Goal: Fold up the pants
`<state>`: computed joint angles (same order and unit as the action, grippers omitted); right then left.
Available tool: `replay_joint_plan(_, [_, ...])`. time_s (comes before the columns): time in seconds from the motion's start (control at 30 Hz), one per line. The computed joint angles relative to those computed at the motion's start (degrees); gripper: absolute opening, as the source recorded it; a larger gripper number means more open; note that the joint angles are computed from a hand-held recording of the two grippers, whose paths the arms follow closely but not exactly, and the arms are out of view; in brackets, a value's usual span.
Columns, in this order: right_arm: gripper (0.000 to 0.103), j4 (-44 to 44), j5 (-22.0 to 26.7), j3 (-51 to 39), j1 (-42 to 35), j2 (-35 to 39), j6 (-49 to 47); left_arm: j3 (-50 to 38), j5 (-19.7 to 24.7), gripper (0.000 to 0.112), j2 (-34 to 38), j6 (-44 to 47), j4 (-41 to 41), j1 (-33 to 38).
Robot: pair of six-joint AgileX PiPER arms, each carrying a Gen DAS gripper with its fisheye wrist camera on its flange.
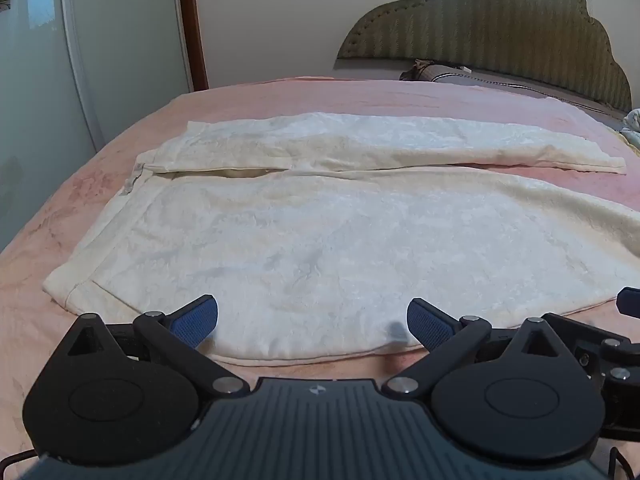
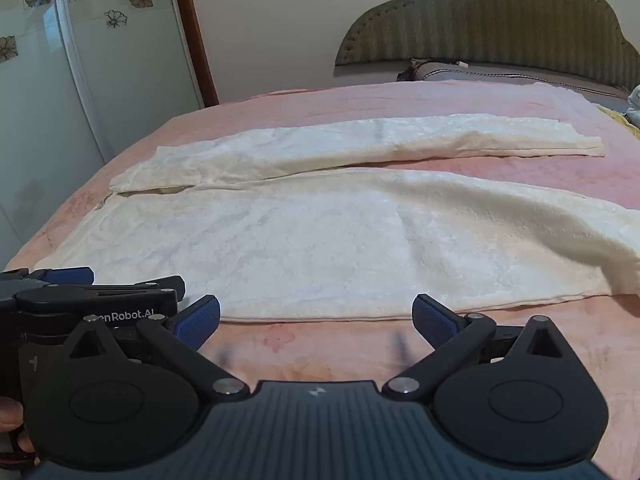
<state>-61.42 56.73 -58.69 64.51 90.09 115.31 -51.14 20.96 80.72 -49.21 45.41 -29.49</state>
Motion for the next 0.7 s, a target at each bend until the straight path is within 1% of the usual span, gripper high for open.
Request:
replay_joint_plan(0.07, [0.103,1.29,-0.39,-0.25,-0.63,0.13,-0.87,0.14,-0.01,0.103,-0.04,0.44,-0.13,0.13])
replay_joint_plan(0.13, [0.103,2.3,0.65,-1.6,-0.67,1.12,-2.23,0.72,-0.1,0.103,0.35,1.43,-1.51,0.37])
replay_joint_plan(0.17, [0.103,3.06,0.6,-1.97,-0.91,1.27,-2.59,-0.59,1.77,0.103,1.39,3.55,-3.54,-0.07])
replay_joint_plan(0.2, [0.103,3.73,0.34,-2.16,-1.17,1.31,-2.86,-0.62,1.76,0.103,1.39,4.77,-4.66,0.17])
replay_joint_plan(0.23, [0.103,4.23,-0.02,-2.19,-1.39,1.29,-2.89,-0.61,0.84,0.103,1.53,8.28,-8.04,1.35])
replay_joint_plan(0.3, [0.103,4.91,-0.57,-1.96,-1.7,1.2,-2.26,0.07,-0.6,0.103,1.62,9.32,-9.26,1.98])
replay_joint_plan(0.33, [0.103,5.28,-0.46,-2.71,-1.69,1.6,-2.16,0.49,-0.91,0.103,1.37,9.18,-9.2,1.95])
replay_joint_plan(0.4, [0.103,5.1,-0.9,-3.38,-1.73,2.05,-1.5,-0.37,-0.85,0.102,1.94,12.04,-12.05,2.52])
replay_joint_plan(0.43, [0.103,4.32,-1.81,-0.87,-2.08,0.7,-0.73,-0.16,-1.12,0.102,1.89,11.9,-11.82,2.57])
replay_joint_plan(0.6, [0.103,4.27,-1.86,-0.09,-1.9,0.61,0.31,0.95,-1.09,0.103,1.58,6.52,-6.14,1.3])
replay_joint_plan(0.7, [0.103,4.33,-1.89,-0.02,-1.8,0.64,0.24,1.12,-1.42,0.103,1.52,6.88,-6.63,1.28])
